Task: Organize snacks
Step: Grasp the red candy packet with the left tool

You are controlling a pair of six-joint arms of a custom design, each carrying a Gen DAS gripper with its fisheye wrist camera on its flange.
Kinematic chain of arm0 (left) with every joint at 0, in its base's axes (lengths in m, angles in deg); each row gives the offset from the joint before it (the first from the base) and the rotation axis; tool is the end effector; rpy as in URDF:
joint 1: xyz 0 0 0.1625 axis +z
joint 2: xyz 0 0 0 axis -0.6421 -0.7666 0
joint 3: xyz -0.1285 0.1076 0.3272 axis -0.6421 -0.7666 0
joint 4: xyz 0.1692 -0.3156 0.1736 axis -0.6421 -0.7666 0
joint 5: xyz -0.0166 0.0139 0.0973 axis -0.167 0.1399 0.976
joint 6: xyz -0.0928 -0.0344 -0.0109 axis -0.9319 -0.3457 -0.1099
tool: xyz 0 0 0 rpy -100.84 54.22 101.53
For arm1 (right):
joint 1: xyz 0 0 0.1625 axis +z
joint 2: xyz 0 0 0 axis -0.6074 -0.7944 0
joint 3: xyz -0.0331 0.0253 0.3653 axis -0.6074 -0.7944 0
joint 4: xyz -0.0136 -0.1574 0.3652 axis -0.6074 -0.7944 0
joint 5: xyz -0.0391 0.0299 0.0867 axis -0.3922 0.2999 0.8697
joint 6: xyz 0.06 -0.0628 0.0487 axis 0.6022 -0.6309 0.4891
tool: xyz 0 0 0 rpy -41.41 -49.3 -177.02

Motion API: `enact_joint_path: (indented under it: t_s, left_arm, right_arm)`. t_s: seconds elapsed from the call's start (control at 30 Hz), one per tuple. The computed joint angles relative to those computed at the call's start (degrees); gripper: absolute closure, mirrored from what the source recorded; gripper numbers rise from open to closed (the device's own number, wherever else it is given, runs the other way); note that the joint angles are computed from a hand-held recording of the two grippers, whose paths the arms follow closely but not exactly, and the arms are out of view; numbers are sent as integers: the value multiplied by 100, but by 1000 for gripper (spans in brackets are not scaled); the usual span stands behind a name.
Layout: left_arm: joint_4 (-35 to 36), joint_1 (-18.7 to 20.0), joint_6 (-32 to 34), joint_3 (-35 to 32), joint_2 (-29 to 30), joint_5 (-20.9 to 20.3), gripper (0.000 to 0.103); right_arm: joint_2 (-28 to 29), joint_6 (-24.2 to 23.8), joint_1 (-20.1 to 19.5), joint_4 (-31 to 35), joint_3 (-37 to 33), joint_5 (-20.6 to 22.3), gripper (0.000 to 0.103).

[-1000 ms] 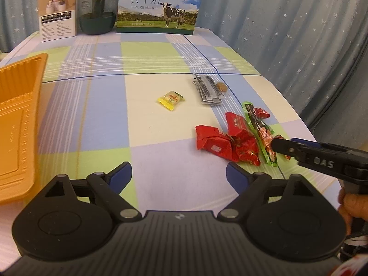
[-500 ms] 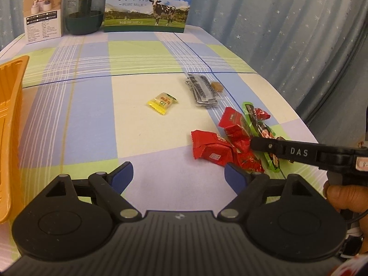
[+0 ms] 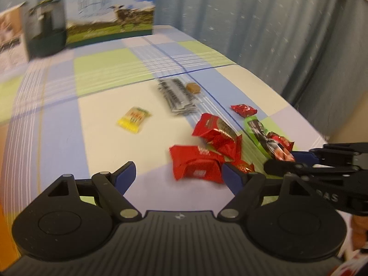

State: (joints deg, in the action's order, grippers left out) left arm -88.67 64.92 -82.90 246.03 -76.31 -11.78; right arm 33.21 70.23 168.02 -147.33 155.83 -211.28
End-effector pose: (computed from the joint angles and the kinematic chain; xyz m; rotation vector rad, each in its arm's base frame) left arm -0.0712 -0.2618 0.2184 0.5852 2.3881 -0.8136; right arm 0.3013 -0.2429 0.0300 0.6255 -2.4666 0.7376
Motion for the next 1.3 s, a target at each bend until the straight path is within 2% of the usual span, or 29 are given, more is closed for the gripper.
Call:
enact_joint_path:
  t_s: [0.17,0.3,0.37,0.43,0.47,0.57,0.63,0.8,0.9,1.0,1.17,1.23,1.3]
  left_arm:
    - [-1638,491,1795,42,1010,-140,23]
    - [-2884,930,3237,49,1505,-693,24]
    - [-3368,1206,3680,-10,1761,-1024,26]
    - [-3469,1378,3888,-105,1932,-1242,32]
    - [-3414,1427,3904,-152,1985,-1281,40]
    - [-2723,1292,3428,-232,1732,-1155,51]
    - [-1981,1047,2879,-232,1335,-1028,55]
    - [280,129,1216,-142,38,-696,55]
    - [1064,-271,587,-35,-521,-563,55]
    - [1317,-427,150,22,-623,-446,53]
    - [1231,-451,-247,85,-645,-337,51]
    - [1188,-450,-424,92,-673,-310,46]
    - [1131,-458,-585,102,-703,-288,35]
  right_arm:
    - [-20,30,-21,-23,70,17,75]
    - [-20,32,-37,-39,70,11,75]
    - [-23,27,-48,-28,65,21,75]
    - [-18,41,-49,-27,68,22,75]
    - [-16,53,-53,-23,68,24,75]
    - [-21,95,-38,-16,76,17,75]
    - [-27,102,-31,-11,71,37,75]
    - [8,130,19,-38,39,52,75]
    - [21,162,56,-25,20,63,75]
    - [4,189,81,-7,13,62,75]
    - [-49,251,124,34,25,-14,75]
    - [-69,263,142,62,28,-32,75]
    - [-81,276,151,85,20,-41,75]
